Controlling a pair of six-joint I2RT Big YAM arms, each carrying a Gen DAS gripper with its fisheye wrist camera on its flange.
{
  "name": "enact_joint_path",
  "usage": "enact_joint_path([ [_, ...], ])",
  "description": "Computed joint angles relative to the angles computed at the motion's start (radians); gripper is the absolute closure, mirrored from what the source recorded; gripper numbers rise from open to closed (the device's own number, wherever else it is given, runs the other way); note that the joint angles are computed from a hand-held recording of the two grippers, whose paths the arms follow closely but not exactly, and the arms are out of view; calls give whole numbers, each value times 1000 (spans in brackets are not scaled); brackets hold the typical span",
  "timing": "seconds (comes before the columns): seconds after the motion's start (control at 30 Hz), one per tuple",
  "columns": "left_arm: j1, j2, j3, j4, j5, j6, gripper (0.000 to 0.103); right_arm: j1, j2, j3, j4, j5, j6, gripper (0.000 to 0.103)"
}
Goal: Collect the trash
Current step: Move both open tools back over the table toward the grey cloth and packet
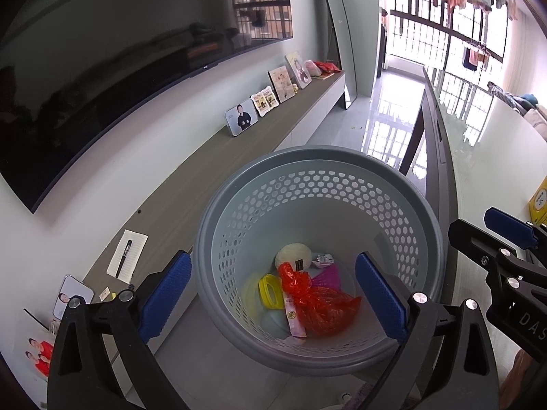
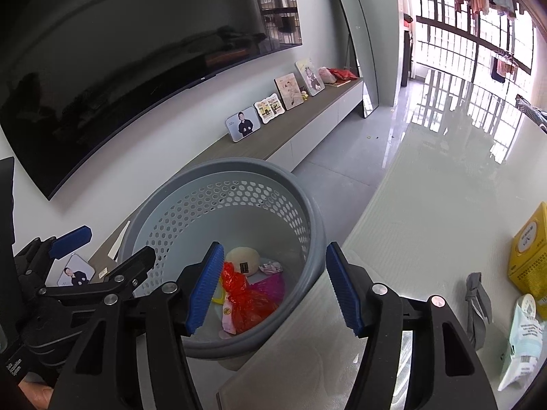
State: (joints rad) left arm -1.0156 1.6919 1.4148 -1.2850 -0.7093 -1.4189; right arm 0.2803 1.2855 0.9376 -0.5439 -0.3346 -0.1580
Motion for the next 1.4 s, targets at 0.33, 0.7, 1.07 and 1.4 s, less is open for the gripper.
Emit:
enact_joint_path([
  [0.33,-35,40,68,-1,-14,26,7,-83,-87,-59,-1,6,2,41],
  [0.7,-76,138,205,41,-7,132,7,-277,-202,-135,-36,-31,-51,41],
  [1.07,-109,263,394,84,12,266,7,-554,-233,-136,-78,-111,-129,37],
  [1.4,-110,375,584,19,18,320,7,-683,-163,-96,-98,-181,-195,37],
])
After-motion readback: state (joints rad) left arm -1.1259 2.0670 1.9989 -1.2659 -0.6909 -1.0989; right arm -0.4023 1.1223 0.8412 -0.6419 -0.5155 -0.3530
